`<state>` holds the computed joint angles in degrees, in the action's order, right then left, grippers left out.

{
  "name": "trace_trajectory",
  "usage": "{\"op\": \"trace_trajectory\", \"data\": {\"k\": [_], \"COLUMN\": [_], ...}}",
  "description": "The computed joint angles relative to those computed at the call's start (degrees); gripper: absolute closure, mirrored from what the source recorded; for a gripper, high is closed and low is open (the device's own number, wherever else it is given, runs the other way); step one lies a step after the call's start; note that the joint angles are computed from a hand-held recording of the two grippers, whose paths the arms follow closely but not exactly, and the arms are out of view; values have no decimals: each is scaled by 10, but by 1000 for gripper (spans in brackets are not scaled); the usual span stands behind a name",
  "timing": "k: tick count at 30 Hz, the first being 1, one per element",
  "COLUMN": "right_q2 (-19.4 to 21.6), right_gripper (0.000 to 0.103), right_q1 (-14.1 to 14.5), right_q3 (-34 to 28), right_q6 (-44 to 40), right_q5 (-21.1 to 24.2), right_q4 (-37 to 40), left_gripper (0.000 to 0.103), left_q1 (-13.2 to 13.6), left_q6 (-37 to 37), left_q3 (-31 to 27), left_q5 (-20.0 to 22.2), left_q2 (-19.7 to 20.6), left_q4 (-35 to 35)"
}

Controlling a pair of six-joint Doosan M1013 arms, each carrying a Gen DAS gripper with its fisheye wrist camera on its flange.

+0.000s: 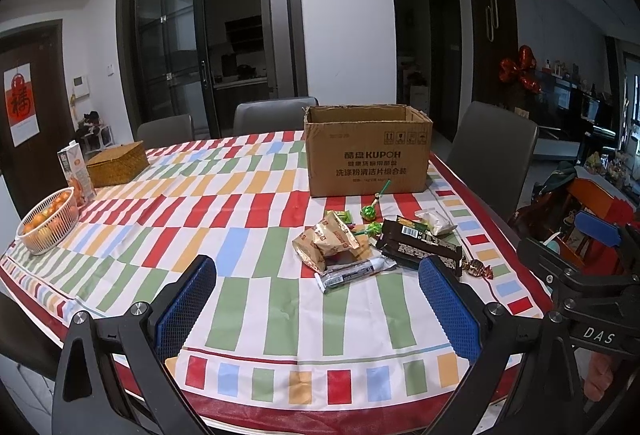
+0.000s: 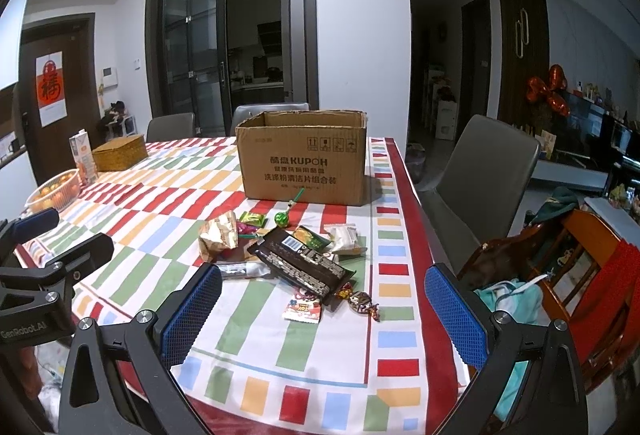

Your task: Organize snacks

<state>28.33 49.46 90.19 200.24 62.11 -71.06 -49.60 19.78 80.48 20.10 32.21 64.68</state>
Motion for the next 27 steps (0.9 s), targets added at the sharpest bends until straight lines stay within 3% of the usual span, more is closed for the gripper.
{"op": "trace_trajectory", "data": {"k": [27], "right_q2": [0], "right_gripper": [0], "right_q1": [2], "right_q3": [-1], "right_q6": [-2], "right_q5": [-2], "right_q4": [1], "left_gripper": [0], "left_q1": [-2], "left_q6": [5], "left_q3": [0], "left_q5": [-1], "left_q2": [-1], "left_q4": [-4]}}
